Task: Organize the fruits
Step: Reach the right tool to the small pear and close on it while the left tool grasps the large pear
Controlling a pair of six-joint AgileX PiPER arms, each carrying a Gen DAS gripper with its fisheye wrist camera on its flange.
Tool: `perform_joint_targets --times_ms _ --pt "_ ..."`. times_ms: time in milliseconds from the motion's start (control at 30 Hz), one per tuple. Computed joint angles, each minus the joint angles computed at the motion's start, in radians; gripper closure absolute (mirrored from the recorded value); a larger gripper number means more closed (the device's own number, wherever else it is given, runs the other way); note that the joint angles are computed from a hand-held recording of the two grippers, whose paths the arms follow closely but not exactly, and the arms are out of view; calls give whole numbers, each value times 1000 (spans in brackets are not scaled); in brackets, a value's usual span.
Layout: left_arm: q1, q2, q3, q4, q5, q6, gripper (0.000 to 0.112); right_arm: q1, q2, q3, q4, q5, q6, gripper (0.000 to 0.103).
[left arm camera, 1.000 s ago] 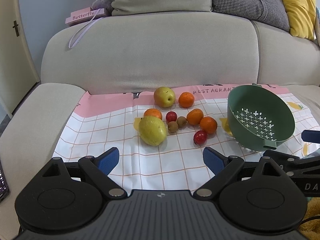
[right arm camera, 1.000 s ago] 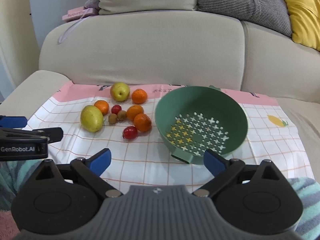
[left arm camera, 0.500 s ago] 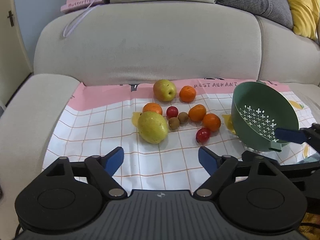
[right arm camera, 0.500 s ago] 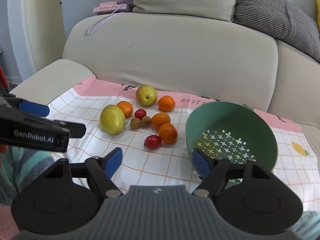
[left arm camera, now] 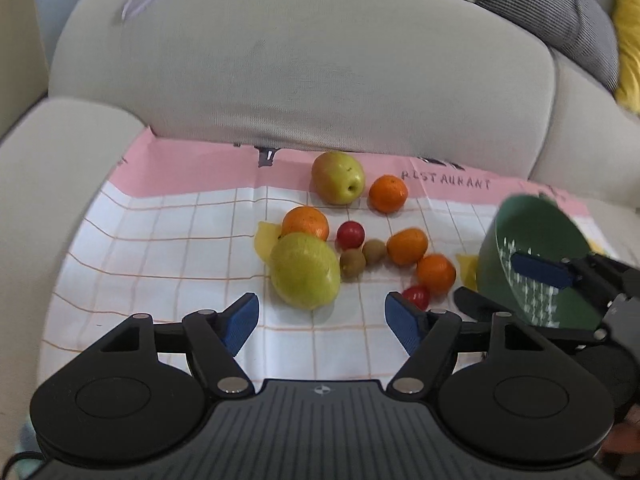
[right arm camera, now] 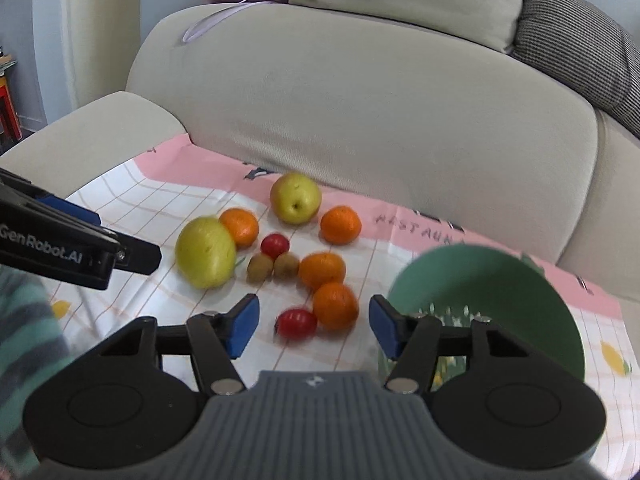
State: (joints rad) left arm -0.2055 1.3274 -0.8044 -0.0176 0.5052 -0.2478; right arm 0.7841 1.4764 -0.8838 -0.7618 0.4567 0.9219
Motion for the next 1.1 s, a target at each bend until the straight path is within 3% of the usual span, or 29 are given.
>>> perform_joint_targets --times_ms 167,367,733,1100 --pt "87 137 -85 -191 17 158 28 -65 115 -77 -4 -85 -80 45" --pt "140 280 -165 -281 35 236 30 -141 241 -188 188 -140 -342 45" --pt "200 416 -232 -443 68 363 34 -211 390 -348 501 -137 -738 45" --pt "254 456 -243 -593 92 485 42 -250 493 -492 704 -95 -967 45"
